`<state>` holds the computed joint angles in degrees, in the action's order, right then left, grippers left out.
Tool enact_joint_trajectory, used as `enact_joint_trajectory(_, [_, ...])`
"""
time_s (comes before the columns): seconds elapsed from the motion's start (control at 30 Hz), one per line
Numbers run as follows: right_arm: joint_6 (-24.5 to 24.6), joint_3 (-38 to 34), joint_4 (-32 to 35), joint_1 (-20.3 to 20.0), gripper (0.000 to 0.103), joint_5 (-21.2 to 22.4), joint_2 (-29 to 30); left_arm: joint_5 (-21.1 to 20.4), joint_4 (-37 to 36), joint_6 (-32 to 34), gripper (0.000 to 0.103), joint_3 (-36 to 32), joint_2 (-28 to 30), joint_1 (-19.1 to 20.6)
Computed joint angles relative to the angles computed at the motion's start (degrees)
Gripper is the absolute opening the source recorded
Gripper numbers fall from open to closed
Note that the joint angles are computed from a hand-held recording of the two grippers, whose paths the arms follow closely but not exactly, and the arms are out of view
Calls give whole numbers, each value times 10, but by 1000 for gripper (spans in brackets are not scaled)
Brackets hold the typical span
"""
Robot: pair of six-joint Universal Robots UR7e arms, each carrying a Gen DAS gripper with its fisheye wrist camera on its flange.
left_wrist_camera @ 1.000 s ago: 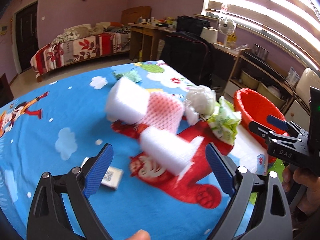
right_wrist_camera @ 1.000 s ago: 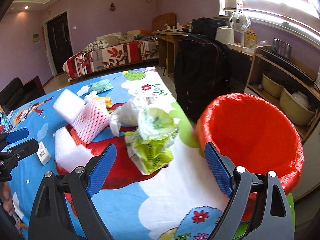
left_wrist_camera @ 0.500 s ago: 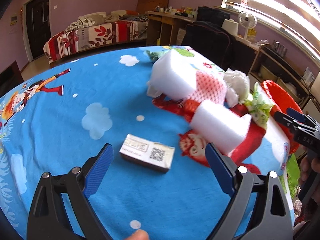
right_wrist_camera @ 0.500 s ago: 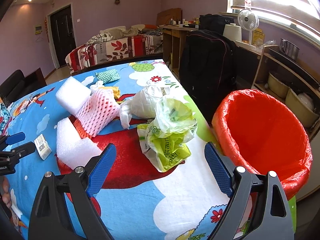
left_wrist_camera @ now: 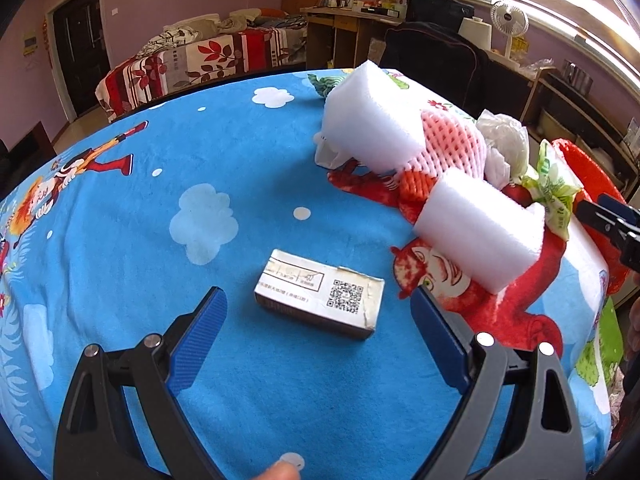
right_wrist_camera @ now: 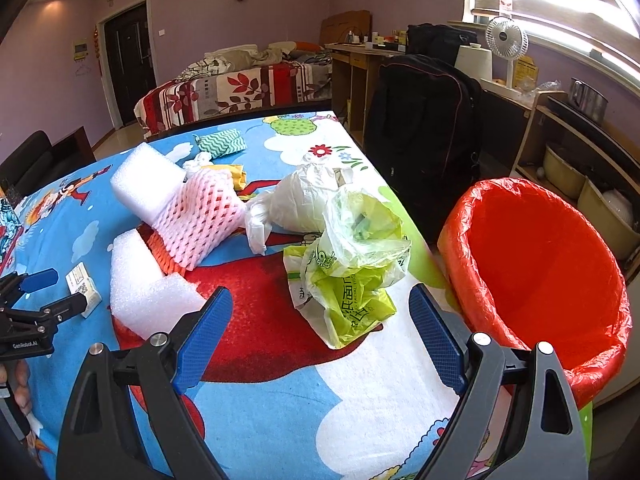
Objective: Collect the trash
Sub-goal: 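Grasp the QR-code box with the left tool while the right tool grasps the green plastic bag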
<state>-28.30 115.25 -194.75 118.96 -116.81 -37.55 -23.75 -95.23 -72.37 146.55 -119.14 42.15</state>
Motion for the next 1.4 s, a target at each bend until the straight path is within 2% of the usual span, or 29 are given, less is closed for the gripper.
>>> enact_joint_trajectory(0.27, [3,-5,8,-4,84,-1,3,-9,-59,44,89,2,23,26])
enact_joint_trajectory(0.33, [4,-6,9,-5,84,-1,3,-12,-76,56,83,3,30,32])
enact_joint_trajectory(0.47, [5,-9,13,-7,84,-1,5,-15,-93,67,79,4,40,41])
enact_joint_trajectory(0.67, [7,-14,17,-9,84,-1,10,-11,-70,52,70,-2,42,41])
enact_joint_trajectory(0.97, [6,-27,22,-10,84,-5,23,-16,-67,49,70,-5,42,40])
enact_joint_trajectory(1.4, [13,-65,54,-18,84,-4,46,-4,30,-29,70,-31,27,8])
